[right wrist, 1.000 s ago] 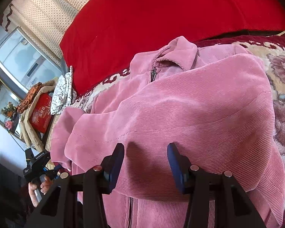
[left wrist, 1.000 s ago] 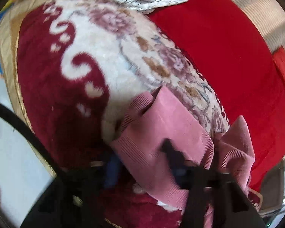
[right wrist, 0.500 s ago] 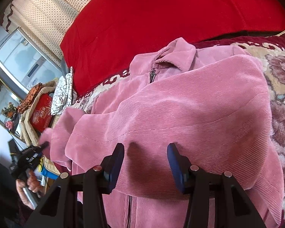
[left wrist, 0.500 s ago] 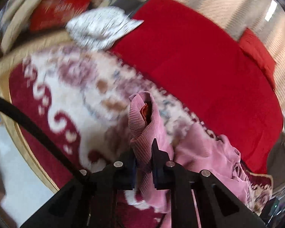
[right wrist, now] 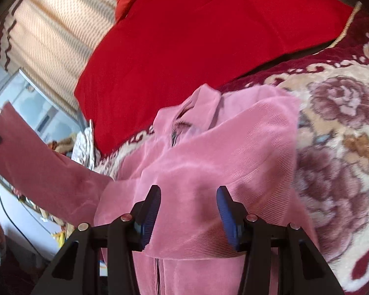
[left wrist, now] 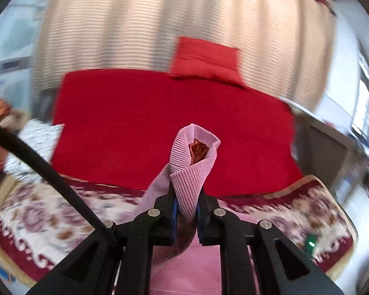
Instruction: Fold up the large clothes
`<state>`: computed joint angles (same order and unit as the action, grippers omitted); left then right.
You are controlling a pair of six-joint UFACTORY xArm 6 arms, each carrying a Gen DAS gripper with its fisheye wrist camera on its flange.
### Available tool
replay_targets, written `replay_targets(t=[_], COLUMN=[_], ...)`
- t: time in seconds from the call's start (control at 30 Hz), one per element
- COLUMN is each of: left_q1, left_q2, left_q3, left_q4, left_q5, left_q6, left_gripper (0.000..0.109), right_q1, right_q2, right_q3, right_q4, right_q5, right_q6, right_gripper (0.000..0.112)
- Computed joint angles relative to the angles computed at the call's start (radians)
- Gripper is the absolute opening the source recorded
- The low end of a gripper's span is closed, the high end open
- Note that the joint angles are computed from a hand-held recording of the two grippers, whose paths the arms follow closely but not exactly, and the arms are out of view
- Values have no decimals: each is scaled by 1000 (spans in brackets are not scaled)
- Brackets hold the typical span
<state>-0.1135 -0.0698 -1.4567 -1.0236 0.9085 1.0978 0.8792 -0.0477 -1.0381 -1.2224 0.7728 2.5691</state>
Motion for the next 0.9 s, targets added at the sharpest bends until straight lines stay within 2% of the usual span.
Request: replay_targets(t=[0.07,0.13,0.2,0.27,0.33,0.43,0.5,0.67,0.77,0.83,0.9], left_q1=[-58,-105,-130,-132,-127,-133,-141,-126,-101,-90,-84], left_q2=[-22,-32,-53,-70,-79,-21,9,126,202,244,273], left_q3=[35,59,93,119,141,121,136,167,160,161,165], left_q4=[37,73,74,55,43,99,182,441,562,694,745], left_q5=[19,73,119,130,101,-8,-109,-330,-380,-401,-390], left_q6=[-18,-35,-19,24,49,10,-37,-194,-293,-394,-424], left_gripper=[18,57,66,66,71,73,73,73,73,73,73], right_q1=[10,20,27,39,50,58,52,-28,-65,-102,-139], right_q2=[-35,-70,-111,-159,-201,-240,-234,-140,-65,-14,33], right_q3=[34,71,113,163,203,235,229,153,88,54,35], right_q4=[-13,-22,-28,-38,-47,-61,-76,-81,-21,42,84], right_q5=[28,55,75,106,134,155,139,-19,-57,-105,-180], right_q6=[42,86,133,199,247,268,262,177,80,6,-25], right_gripper=[51,51,51,53,56,57,58,60,69,69,69])
